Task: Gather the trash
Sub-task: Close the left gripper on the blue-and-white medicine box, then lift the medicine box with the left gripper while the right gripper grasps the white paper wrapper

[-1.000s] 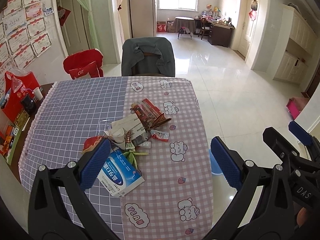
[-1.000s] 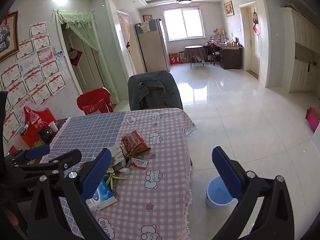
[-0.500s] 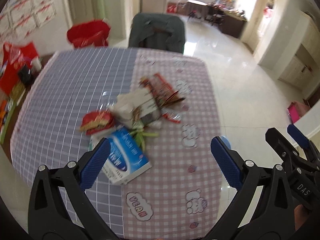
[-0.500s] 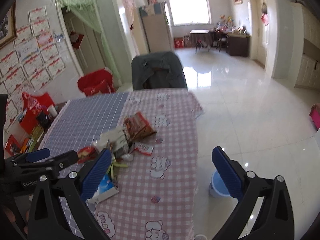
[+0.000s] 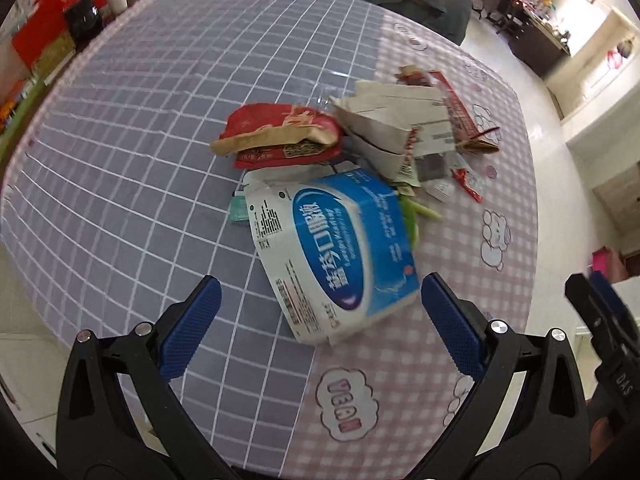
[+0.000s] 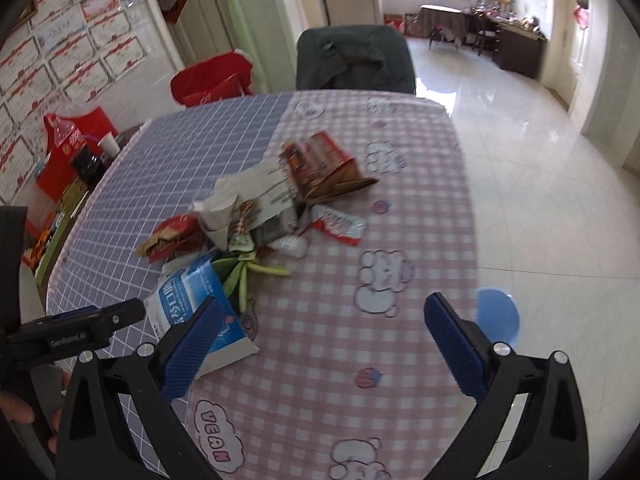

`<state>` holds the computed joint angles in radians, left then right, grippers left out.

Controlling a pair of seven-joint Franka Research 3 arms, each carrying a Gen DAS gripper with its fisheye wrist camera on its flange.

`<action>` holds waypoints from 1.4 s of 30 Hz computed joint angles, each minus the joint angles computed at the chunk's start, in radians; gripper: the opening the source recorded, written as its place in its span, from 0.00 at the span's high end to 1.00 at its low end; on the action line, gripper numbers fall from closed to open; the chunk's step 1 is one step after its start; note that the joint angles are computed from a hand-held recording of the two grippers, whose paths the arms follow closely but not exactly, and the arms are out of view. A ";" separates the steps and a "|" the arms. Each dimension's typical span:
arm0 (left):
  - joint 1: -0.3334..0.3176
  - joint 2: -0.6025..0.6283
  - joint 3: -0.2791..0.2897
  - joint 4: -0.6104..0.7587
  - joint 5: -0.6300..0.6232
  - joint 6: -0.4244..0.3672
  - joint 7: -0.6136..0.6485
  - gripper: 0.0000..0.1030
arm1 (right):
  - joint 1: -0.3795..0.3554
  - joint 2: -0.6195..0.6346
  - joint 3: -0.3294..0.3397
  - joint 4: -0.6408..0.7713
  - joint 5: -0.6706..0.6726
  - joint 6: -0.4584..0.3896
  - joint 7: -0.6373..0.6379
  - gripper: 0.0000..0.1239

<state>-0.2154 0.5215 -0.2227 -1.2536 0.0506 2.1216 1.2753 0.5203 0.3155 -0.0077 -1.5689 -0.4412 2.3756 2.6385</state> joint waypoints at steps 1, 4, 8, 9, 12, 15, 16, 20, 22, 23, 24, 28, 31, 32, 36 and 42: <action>0.004 0.012 0.000 0.009 -0.005 0.003 0.002 0.05 | -0.004 0.021 0.003 0.021 0.011 -0.001 -0.013 0.20; 0.026 0.057 -0.013 0.048 -0.053 -0.003 0.017 0.05 | -0.004 0.071 0.000 0.080 0.039 -0.010 -0.039 0.20; 0.048 0.105 -0.028 0.088 -0.106 -0.005 0.030 0.08 | 0.001 0.121 -0.013 0.145 0.069 -0.026 -0.072 0.20; 0.051 0.118 -0.032 0.101 -0.118 -0.006 0.037 0.08 | 0.003 0.130 -0.016 0.158 0.077 -0.032 -0.079 0.20; 0.056 0.171 -0.036 0.156 -0.148 -0.032 0.033 0.10 | 0.007 0.154 -0.024 0.192 0.097 -0.042 -0.097 0.20; 0.069 0.199 -0.044 0.180 -0.179 -0.042 0.037 0.18 | 0.007 0.179 -0.028 0.221 0.117 -0.048 -0.121 0.20; 0.071 0.206 -0.045 0.189 -0.184 -0.047 0.040 0.24 | 0.008 0.185 -0.030 0.228 0.123 -0.050 -0.127 0.20; 0.078 0.242 -0.050 0.237 -0.208 -0.082 0.037 0.47 | 0.005 0.211 -0.034 0.257 0.155 -0.058 -0.144 0.20; 0.091 0.262 -0.061 0.258 -0.239 -0.100 0.034 0.52 | 0.004 0.225 -0.036 0.275 0.168 -0.062 -0.156 0.20; 0.101 0.260 -0.067 0.249 -0.260 -0.096 0.033 0.56 | 0.003 0.233 -0.035 0.285 0.176 -0.063 -0.163 0.20; 0.108 0.258 -0.071 0.240 -0.274 -0.087 0.036 0.57 | 0.003 0.239 -0.036 0.292 0.182 -0.062 -0.167 0.20; 0.141 0.221 -0.100 0.180 -0.343 -0.015 0.086 0.76 | 0.004 0.261 -0.040 0.319 0.200 -0.063 -0.185 0.20; 0.159 0.221 -0.133 0.190 -0.399 -0.007 0.159 0.78 | 0.000 0.275 -0.037 0.333 0.225 -0.064 -0.196 0.20; 0.162 0.229 -0.144 0.203 -0.423 -0.009 0.177 0.78 | -0.003 0.279 -0.035 0.334 0.238 -0.061 -0.198 0.20; 0.131 0.286 -0.143 0.300 -0.447 -0.047 0.178 0.78 | -0.007 0.292 -0.034 0.335 0.272 -0.062 -0.197 0.20; 0.051 0.349 -0.117 0.446 -0.376 -0.095 0.195 0.93 | 0.001 0.260 -0.050 0.284 0.264 -0.045 -0.162 0.20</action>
